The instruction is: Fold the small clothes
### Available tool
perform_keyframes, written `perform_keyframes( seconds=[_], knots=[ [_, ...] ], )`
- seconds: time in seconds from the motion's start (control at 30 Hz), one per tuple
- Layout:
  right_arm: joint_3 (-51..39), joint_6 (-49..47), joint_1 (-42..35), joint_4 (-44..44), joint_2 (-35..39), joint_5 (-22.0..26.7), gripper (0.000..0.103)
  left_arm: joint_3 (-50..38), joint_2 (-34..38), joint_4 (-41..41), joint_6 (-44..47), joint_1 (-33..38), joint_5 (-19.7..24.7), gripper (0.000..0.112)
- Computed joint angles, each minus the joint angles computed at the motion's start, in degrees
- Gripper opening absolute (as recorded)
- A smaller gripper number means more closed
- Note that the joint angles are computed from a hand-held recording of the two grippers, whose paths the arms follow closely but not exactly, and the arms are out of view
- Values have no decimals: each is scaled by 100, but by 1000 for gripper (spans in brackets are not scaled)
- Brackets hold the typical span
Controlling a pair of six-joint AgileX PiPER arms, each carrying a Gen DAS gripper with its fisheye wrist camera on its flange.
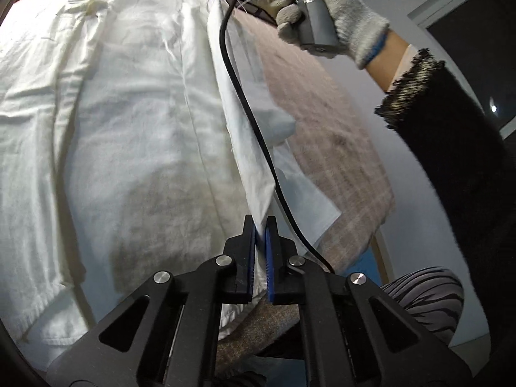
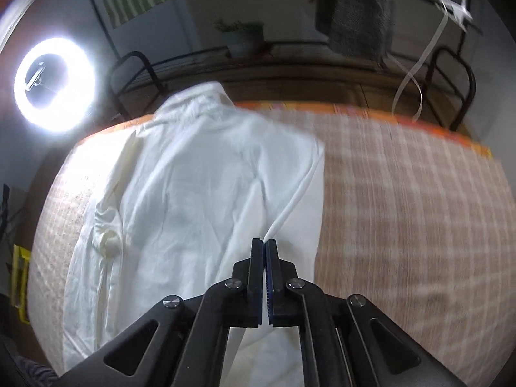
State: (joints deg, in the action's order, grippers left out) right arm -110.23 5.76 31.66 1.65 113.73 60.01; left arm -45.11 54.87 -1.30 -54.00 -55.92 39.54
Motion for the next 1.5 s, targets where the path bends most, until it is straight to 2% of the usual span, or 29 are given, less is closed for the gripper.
perform_keyframes(
  seconds=[0.17,0.3,0.37,0.4,0.47,0.5,0.57,0.63,0.73,0.8,0.9,0.97,1.0,1.13,1.3,1.37,1.43,1.47,1.5],
  knots=[
    [-1156,-185,351,-139,804,381,0,199,-220,-590,690,604,57,3],
    [-1716,-174,597,-387,1484,610,0,600,-297,-1692,1770,1362,69,3],
    [-1723,-177,609,-364,1611,613,1,710,-396,-2131,2202,1649,96,5],
    [-1441,-191,576,-265,1464,369,3,681,-395,-2107,2204,1650,137,6],
    [-1217,-186,441,-28,1264,266,22,641,-512,-1986,2197,1686,321,11],
    [-1015,-168,403,-14,1092,163,22,573,-541,-1819,2049,1587,395,13],
    [-284,-251,276,148,473,-220,22,476,-670,-1446,1743,1422,551,28],
    [475,-429,91,499,-244,-524,22,295,-814,-480,781,854,805,35],
    [1557,-700,-208,851,-1368,-820,23,67,-961,519,-373,89,1306,35],
    [2247,-937,-460,1188,-2153,-880,26,-65,-1082,1051,-1084,-442,1633,35],
    [3297,-1445,-919,1967,-3264,-685,29,-327,-1020,1808,-1798,-1201,1938,35],
    [4029,-1737,-1098,2291,-3932,-485,37,-542,-880,2186,-2019,-1587,2120,35],
    [4474,-1822,-1138,2381,-4288,-394,37,-602,-778,2266,-2023,-1634,2129,35],
    [5772,-1604,-774,2205,-4951,-298,35,-858,-260,2121,-1516,-1180,2047,35],
    [6353,-1090,-63,1475,-4751,-659,35,-1084,324,1516,-439,-88,1817,35],
    [6475,-1287,-117,1707,-4646,-751,21,-1031,539,1570,-281,62,1763,35],
    [6511,-1159,88,1497,-4604,-828,7,-942,644,1610,-180,164,1725,32],
    [6520,-954,334,1182,-4628,-912,4,-917,725,1638,-178,257,1707,21],
    [6511,-889,421,1097,-4657,-912,2,-874,732,1624,-211,347,1682,17]
  ],
)
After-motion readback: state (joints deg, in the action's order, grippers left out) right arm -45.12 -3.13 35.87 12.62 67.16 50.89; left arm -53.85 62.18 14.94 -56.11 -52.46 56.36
